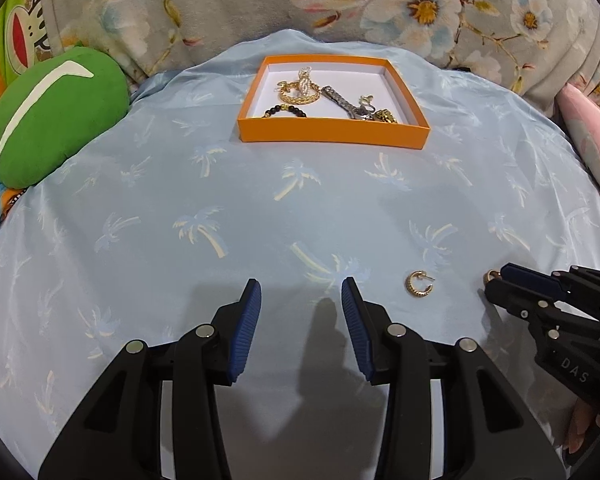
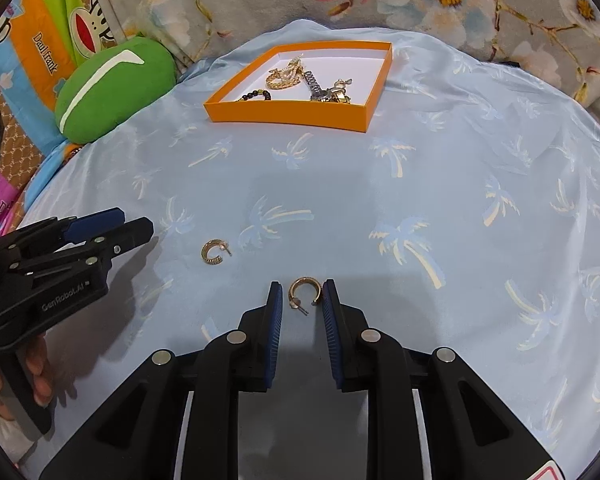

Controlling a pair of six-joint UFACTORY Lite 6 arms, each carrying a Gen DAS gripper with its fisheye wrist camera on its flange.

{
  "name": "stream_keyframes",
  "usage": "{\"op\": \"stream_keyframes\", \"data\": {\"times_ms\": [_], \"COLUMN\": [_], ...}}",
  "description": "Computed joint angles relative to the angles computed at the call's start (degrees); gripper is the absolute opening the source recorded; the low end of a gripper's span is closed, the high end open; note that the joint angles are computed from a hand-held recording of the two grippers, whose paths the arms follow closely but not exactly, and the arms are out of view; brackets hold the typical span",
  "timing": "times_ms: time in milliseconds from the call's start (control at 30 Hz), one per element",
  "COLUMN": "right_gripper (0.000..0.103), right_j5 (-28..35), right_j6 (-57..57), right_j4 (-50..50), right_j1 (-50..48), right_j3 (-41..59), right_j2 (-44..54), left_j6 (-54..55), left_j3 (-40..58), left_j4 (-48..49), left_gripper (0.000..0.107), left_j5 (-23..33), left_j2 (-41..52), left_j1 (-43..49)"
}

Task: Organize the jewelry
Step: 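Close the right gripper on a gold hoop earring while the left gripper grasps another earring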

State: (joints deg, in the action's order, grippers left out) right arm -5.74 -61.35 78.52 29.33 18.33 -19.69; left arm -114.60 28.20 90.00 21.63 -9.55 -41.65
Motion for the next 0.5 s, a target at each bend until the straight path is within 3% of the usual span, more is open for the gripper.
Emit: {"op": "stream_keyframes", "data": {"times_ms": [167,333,500], "right_gripper": [0.016,0.016,0.016], "right_j5": [-4.26,-3.11,-2.22], "right_j6": [-7.88,-16.88,-32.56], "right_j4": [9.16,17.79,32.50], "right_j1": [3.40,1.09,-1.52], "right_j3": [0.32,-1.09,-2.23], "right_j2": [-0.13,-4.47,-8.34], "left_j6": [-0.25,0.35,-0.36], "left_j3": [2.15,5.99,9.82], "left_j4": [0.57,0.40,1.29], "left_gripper": [0.040,0.048,0.048], "left_j5": [-0.27,-1.95,-3.64], "left_j2": [1.96,5.86,10.60], "left_j1": [-1.12,-2.25,-3.44]}}
